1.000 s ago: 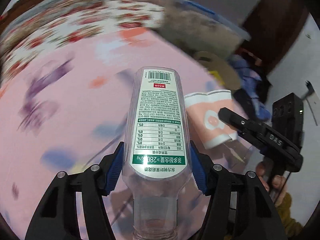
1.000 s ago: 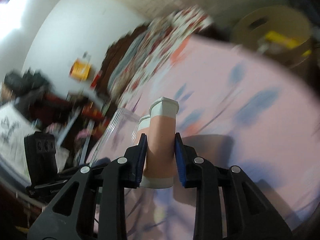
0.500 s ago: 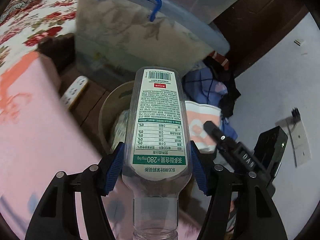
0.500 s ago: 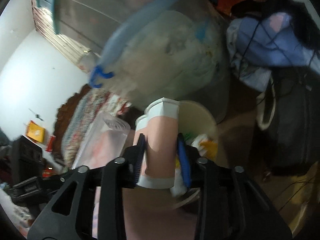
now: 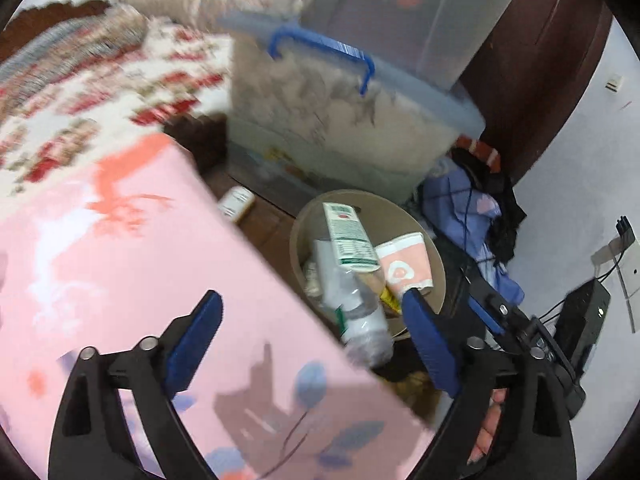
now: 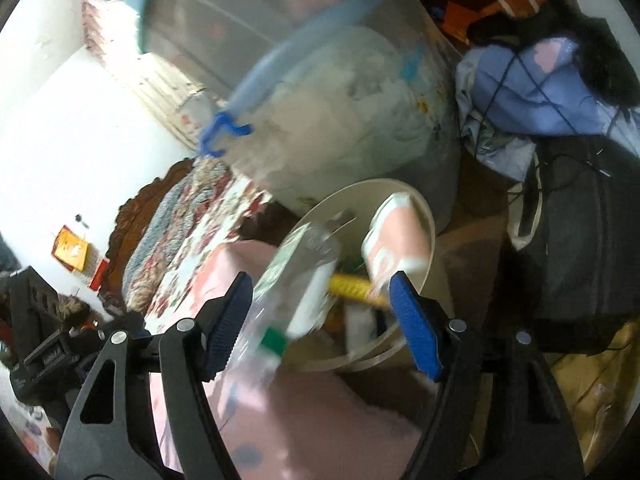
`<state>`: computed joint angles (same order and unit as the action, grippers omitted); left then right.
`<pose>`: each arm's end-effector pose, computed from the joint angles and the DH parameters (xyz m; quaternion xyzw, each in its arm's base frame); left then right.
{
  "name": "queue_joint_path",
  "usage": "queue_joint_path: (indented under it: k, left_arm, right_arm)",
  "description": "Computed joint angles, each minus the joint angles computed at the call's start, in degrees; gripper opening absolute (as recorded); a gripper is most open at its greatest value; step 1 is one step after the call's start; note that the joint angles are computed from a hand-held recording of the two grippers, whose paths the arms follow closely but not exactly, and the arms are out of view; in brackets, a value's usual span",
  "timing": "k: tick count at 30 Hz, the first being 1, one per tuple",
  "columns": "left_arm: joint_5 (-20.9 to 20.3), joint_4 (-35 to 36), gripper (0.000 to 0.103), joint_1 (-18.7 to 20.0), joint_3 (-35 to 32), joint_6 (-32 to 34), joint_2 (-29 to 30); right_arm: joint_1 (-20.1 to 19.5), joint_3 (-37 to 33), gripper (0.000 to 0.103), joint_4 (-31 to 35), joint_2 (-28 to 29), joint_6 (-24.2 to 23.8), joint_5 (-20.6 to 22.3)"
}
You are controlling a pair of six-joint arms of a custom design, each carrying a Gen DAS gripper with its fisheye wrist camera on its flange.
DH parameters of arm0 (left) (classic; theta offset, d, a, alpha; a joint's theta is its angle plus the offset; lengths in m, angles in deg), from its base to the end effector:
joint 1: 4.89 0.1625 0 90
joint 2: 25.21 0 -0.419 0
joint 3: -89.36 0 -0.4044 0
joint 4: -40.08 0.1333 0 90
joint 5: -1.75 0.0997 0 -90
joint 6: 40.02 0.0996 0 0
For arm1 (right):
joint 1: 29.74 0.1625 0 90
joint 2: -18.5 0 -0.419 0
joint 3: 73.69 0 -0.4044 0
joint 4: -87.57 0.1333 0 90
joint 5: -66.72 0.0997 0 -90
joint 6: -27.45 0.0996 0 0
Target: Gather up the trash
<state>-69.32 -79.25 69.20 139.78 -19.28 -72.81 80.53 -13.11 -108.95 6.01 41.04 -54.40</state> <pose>-0.0649 -0.8318 0.4122 0.2661 0.9233 -0.2192 0.1695 0.3553 -0.7259 -0.0075 -0.0817 -0.8470 0.5180 0.0871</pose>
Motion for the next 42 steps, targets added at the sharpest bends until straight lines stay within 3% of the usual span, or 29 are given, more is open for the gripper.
queue_joint_path:
  k: [5, 13, 22, 27, 30, 34, 42]
  left_arm:
    - [0.42, -5.61, 0.093, 0.66, 9.34, -0.66, -9.26]
    - [9.96, -20.04, 0.094, -0.22, 25.44, 7.52, -23.05]
    - [7.26, -23.56, 0.094, 2.73, 33.56, 9.16, -33.88]
    - [6.79, -24.64, 0.094, 3.83, 35.48, 10.58, -37.3]
    - [9.14, -27.28, 0.094, 3.53, 37.16, 12.85, -38.95]
    - [12.13, -31.52, 0.094, 2.84, 39.22, 16.27, -40.15]
    - [13.63, -35.09, 0.094, 1.82, 41.32, 19.01, -41.49]
  right_arm:
    - [4.13, 5.24, 0.072, -4.23, -0.1, 0.93, -1.18]
    - [12.15, 3.74, 0.077, -5.5, 3.76, 0.08, -7.75]
    - [19.4, -1.07, 0.087, -0.72, 7.89, 2.71, -14.43]
    - [22.42, -4.09, 0.096, 1.2, 9.99, 4.62, -18.23]
    - [23.88, -7.42, 0.1, 2.59, 11.94, 5.33, -21.44]
    - [24.89, -10.75, 0.1, 5.06, 13.7, 6.62, -22.19]
    - [25.84, -12.84, 0.1, 6.72, 14.96, 7.78, -22.0]
